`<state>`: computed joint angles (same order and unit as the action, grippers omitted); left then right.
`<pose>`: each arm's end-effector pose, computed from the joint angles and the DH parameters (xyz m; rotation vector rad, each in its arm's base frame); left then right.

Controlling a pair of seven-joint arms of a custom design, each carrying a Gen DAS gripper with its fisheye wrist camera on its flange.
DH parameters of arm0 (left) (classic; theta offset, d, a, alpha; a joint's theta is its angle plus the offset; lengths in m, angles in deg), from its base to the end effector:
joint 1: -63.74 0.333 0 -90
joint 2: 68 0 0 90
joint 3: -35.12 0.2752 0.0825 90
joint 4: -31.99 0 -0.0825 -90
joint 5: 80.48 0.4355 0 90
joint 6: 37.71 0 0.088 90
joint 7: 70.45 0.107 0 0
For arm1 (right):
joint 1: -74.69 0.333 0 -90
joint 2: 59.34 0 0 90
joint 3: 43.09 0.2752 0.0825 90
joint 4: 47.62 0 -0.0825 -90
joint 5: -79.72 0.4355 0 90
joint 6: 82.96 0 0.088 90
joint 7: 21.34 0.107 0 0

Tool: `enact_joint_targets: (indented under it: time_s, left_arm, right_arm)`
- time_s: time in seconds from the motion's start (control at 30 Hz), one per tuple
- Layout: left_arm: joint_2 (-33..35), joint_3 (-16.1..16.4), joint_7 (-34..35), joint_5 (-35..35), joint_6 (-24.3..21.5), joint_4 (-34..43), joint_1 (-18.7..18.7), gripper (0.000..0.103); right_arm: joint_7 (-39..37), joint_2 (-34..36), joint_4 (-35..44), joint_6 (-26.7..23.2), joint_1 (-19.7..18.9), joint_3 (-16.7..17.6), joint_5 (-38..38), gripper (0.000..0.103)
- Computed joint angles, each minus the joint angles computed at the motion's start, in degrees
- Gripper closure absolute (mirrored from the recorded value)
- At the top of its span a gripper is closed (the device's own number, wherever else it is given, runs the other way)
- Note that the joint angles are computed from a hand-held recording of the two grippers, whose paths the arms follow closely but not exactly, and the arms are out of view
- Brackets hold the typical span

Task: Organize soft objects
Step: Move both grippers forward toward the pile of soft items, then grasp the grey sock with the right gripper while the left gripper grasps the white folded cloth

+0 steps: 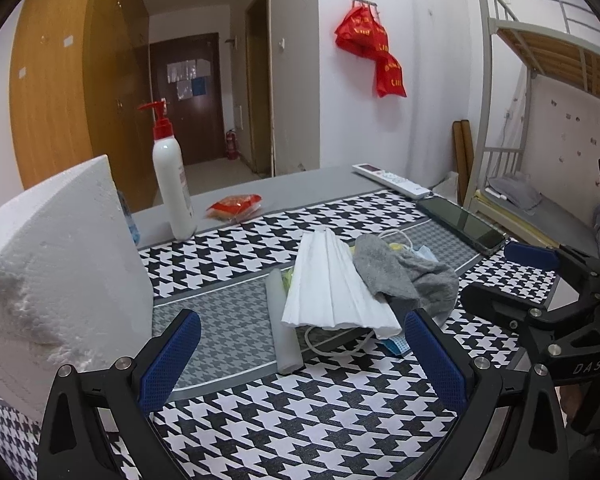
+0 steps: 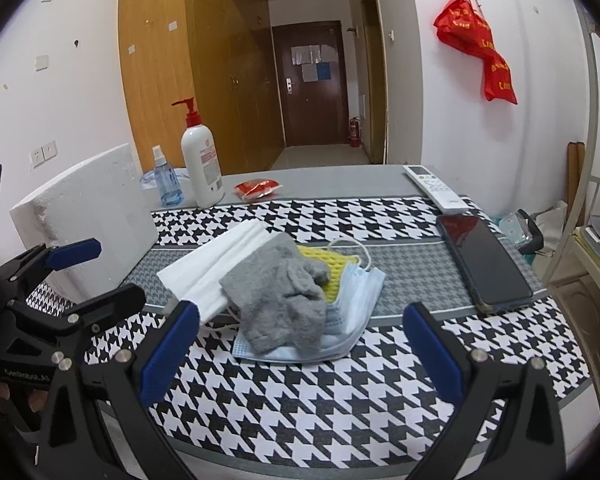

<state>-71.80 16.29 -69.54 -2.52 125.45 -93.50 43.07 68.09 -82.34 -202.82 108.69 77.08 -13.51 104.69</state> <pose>0.4238 -0.4180 0.3935 -1.3559 1.9330 -1.0254 0.4331 0.2083 0.3862 -1.6858 1.4310 -0.6598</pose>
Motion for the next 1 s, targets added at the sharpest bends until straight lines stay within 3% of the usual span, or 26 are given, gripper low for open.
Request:
enact_joint_targets:
  time_s: [0.17, 0.27, 0.3, 0.37, 0.5, 0.63, 0.77, 0.87, 1.0]
  left_arm:
    - [1.87, 0.72, 1.99, 0.07, 2.22, 1.72, 0.22, 0.001]
    - [2.31, 1.06, 2.91, -0.09, 2.22, 1.95, 0.1, 0.001]
    - [2.46, 1.2, 2.95, -0.28, 2.32, 1.99, 0.11, 0.001]
    - [3.03, 1.43, 3.77, -1.2, 2.47, 2.27, 0.09, 0.001]
    - [4.38, 1.95, 6.63, -4.24, 2.76, 2.92, -0.12, 0.001]
    - [4.97, 2.43, 7.53, -4.69, 2.76, 3.41, -0.46, 0.001]
    - [5.61, 2.7, 9.05, -5.95, 2.75, 3.93, -0.73, 0.001]
    - [6.06, 2.89, 10.34, -7.18, 2.66, 4.23, -0.94, 0.001]
    - [6.13, 3.33, 9.33, -6.38, 2.62, 4.5, -1.08, 0.001]
  right_arm:
    - [-1.09, 1.99, 0.27, 0.65, 7.17, -8.52, -2.03, 0.001]
    - [-1.47, 3.76, 0.92, 1.19, 15.11, -17.71, -4.57, 0.009]
    - [-1.89, 4.28, 1.36, 0.68, 16.02, -18.89, -5.09, 0.011]
    - [-2.79, 5.45, 2.6, -0.55, 14.83, -17.83, -4.98, 0.017]
    - [-3.45, 7.41, 4.12, -1.48, 20.36, -23.88, -6.96, 0.022]
    - [-3.82, 8.6, 5.57, -3.67, 16.89, -20.54, -6.96, 0.031]
    - [-4.05, 9.21, 6.18, -4.58, 16.13, -20.07, -7.45, 0.036]
    - [-5.27, 9.6, 6.59, -4.84, 20.29, -24.33, -7.51, 0.038]
    - [-5.32, 9.48, 7.16, -5.25, 17.11, -21.22, -8.38, 0.042]
